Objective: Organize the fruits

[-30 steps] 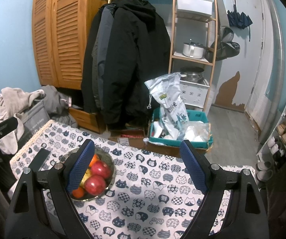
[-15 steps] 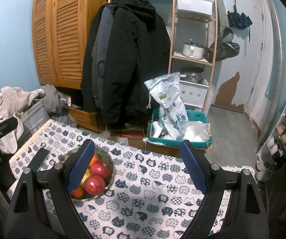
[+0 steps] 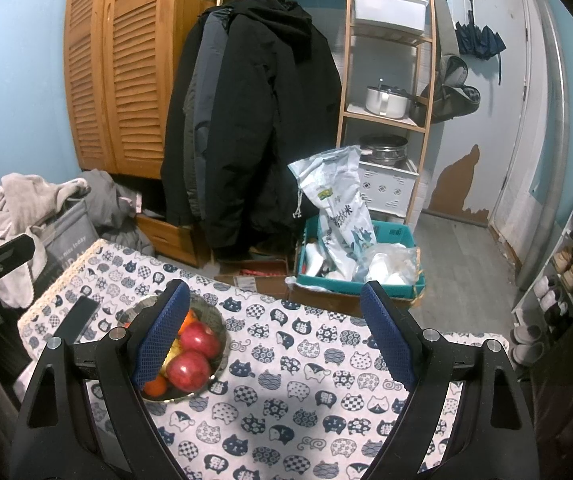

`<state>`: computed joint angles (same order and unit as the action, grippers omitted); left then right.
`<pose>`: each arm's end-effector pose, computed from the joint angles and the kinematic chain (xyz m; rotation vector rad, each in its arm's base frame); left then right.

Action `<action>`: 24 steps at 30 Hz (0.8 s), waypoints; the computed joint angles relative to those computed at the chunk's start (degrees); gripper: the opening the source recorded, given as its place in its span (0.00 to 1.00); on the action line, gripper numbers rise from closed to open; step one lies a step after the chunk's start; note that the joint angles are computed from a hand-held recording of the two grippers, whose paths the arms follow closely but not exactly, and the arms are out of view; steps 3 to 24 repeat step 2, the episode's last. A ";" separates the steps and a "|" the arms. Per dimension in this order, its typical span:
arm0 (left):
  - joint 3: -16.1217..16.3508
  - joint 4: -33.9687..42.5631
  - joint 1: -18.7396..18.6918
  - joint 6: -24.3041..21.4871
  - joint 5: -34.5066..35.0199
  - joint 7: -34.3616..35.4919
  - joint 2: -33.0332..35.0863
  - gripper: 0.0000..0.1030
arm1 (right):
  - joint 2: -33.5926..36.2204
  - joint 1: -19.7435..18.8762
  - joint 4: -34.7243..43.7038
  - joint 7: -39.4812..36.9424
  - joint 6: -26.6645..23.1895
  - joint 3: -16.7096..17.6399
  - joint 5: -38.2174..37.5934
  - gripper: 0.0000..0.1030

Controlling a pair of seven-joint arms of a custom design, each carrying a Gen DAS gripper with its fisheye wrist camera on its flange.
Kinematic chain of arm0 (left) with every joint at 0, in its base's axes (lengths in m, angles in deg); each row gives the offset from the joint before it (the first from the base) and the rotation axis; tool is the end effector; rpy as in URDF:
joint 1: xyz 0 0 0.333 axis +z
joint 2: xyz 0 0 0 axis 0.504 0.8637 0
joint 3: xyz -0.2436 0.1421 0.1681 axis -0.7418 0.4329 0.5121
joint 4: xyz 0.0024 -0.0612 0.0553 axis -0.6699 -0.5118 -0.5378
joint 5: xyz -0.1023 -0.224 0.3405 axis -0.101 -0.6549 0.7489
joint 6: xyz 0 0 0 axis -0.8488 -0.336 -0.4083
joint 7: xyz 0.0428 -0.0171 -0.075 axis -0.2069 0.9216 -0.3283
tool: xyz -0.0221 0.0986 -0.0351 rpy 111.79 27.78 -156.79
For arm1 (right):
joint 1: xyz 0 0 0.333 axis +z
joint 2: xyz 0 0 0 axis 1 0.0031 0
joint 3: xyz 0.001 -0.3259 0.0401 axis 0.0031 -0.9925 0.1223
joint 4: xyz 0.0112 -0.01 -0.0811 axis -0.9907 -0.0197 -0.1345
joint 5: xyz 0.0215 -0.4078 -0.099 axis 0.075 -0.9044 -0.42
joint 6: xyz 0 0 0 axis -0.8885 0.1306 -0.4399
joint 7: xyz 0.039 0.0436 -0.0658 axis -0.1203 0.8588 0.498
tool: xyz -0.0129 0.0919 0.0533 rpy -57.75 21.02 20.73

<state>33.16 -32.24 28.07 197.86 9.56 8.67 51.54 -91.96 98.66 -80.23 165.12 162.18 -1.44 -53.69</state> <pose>0.5894 -0.0783 0.6664 -1.5096 1.7228 -1.0104 0.5603 0.1784 0.6538 -1.6104 1.6178 -0.8952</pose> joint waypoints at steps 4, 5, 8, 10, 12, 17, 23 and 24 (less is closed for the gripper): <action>-0.25 0.13 0.27 -0.25 0.90 -0.90 0.04 0.99 | -0.01 -0.01 0.01 -0.01 -0.03 0.00 -0.07 0.83; -0.25 0.13 0.27 -0.25 0.90 -0.90 0.04 0.99 | -0.01 -0.01 0.01 -0.01 -0.03 0.00 -0.07 0.83; -0.25 0.13 0.27 -0.25 0.90 -0.90 0.04 0.99 | -0.01 -0.01 0.01 -0.01 -0.03 0.00 -0.07 0.83; -0.25 0.13 0.27 -0.25 0.90 -0.90 0.04 0.99 | -0.01 -0.01 0.01 -0.01 -0.03 0.00 -0.07 0.83; -0.25 0.13 0.27 -0.25 0.90 -0.90 0.04 0.99 | -0.01 -0.01 0.01 -0.01 -0.03 0.00 -0.07 0.83; -0.25 0.13 0.27 -0.25 0.90 -0.90 0.04 0.99 | -0.01 -0.01 0.01 -0.01 -0.03 0.00 -0.07 0.83; -0.25 0.13 0.27 -0.25 0.90 -0.90 0.04 0.99 | -0.01 -0.01 0.01 -0.01 -0.03 0.00 -0.07 0.83; -0.25 0.13 0.27 -0.25 0.90 -0.90 0.04 0.99 | -0.01 -0.01 0.01 -0.01 -0.03 0.00 -0.07 0.83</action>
